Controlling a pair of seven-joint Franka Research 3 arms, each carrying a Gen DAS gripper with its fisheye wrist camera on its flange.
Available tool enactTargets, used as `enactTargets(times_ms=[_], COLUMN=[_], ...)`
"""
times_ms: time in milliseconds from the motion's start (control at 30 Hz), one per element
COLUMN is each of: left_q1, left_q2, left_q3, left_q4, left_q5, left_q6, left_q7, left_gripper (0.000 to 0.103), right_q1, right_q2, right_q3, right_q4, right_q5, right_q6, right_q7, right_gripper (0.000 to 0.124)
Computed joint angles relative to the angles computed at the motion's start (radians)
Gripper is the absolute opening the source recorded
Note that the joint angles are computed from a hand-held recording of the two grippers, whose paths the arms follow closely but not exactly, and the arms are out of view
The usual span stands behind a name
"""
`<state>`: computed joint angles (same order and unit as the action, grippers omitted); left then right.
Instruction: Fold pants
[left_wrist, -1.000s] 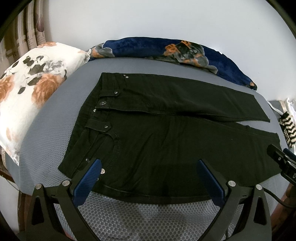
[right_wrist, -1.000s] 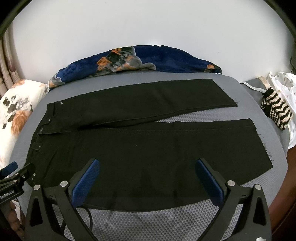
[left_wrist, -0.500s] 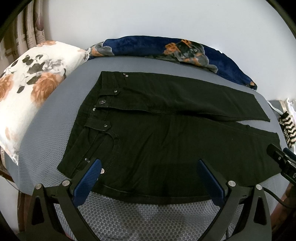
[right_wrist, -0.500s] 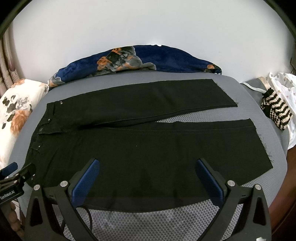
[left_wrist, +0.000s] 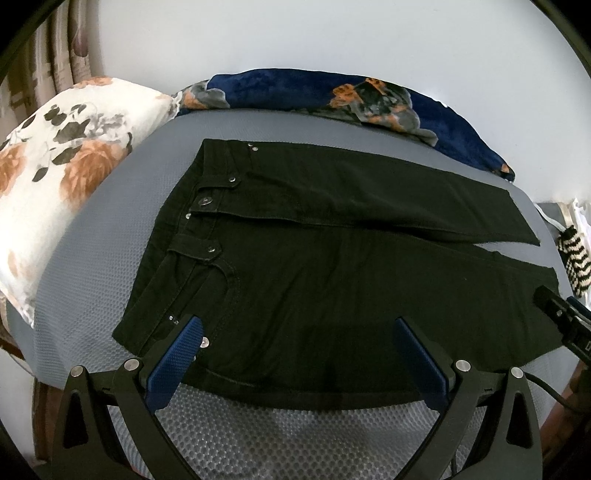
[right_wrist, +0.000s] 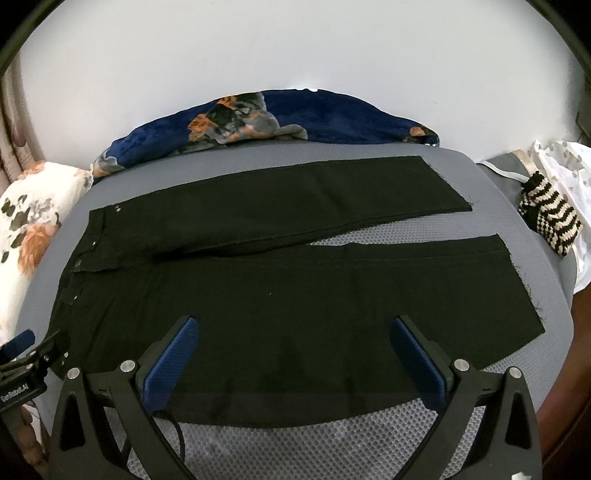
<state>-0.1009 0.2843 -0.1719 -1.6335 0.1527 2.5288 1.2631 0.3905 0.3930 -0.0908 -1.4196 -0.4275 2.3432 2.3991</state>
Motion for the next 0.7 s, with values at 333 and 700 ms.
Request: enactTargets(times_ms=[333,700], left_q1=[0.013,0.079], left_q2=[0.059,0.271], left_q3=[0.009,0.020], left_q4=[0.089,0.425], left_q5=[-0.003,-0.054], left_q6=[-0.040,-0.129], left_q7=[0.016,0.063], left_gripper=[0.102,0.102], right_q1=[-0.008,-0.118], right_q2=[0.024,0.177], right_q3=[-0.018,0.016], right_q4=[0.028,0.241], right_q5=[0.011,0.281], right_q6=[0.040,0.074], right_q7=[0.044,-0.120], right_gripper=[0.103,0.103])
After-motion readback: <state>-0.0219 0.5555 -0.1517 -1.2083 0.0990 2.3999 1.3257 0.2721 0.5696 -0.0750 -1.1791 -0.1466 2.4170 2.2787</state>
